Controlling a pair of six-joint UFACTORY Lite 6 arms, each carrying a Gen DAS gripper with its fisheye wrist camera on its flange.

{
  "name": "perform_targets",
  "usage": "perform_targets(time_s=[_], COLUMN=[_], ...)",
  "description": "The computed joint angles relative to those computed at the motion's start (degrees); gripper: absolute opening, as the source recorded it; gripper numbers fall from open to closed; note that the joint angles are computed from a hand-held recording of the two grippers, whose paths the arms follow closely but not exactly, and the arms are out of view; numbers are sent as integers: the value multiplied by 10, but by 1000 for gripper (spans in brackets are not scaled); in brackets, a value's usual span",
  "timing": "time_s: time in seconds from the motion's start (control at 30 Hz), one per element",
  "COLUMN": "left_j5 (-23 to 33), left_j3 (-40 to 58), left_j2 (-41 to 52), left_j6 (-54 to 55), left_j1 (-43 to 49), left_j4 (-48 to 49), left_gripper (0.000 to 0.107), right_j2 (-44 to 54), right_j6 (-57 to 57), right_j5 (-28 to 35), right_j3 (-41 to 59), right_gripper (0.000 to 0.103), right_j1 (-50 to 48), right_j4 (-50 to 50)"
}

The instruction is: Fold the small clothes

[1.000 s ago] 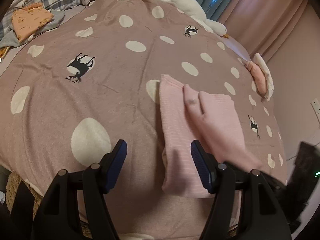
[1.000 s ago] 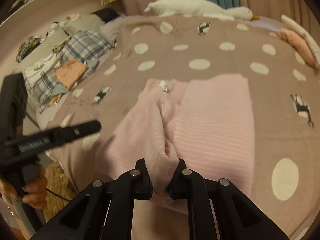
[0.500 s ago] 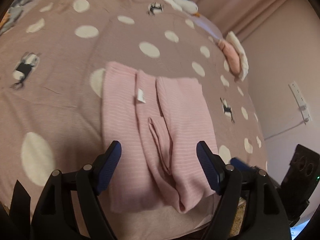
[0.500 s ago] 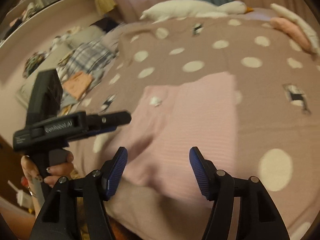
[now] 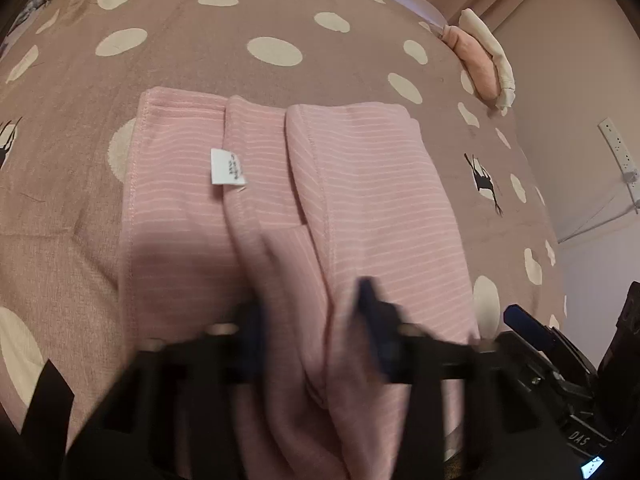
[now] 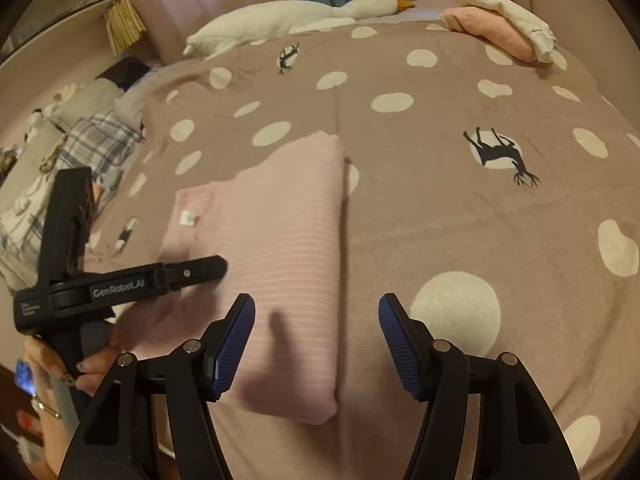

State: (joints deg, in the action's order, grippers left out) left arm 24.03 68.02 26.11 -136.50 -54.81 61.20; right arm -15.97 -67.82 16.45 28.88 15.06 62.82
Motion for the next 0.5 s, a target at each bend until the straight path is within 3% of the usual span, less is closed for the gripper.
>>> perform_targets(time_s=[0.03, 0.17, 0.4, 0.5], left_j5=[3, 54, 250, 217], left_j3=[-5, 2, 5, -48], left_j2=[-4, -23, -86, -130], left_j6=[-18, 18, 100, 76], left_j1=[-2, -21, -80, -75], left_j4=[16, -6, -48, -44], left_gripper=[16, 11, 4, 4], right_j2=[7, 18, 3, 22], right_j6=[-2, 5, 8, -2], right_j5=[0, -5, -1, -11], right_j3=[3, 5, 1, 7], right_gripper=[64, 64, 64, 64], right_j1=[-2, -1, 14, 29], right_j4=[2, -7, -12, 1])
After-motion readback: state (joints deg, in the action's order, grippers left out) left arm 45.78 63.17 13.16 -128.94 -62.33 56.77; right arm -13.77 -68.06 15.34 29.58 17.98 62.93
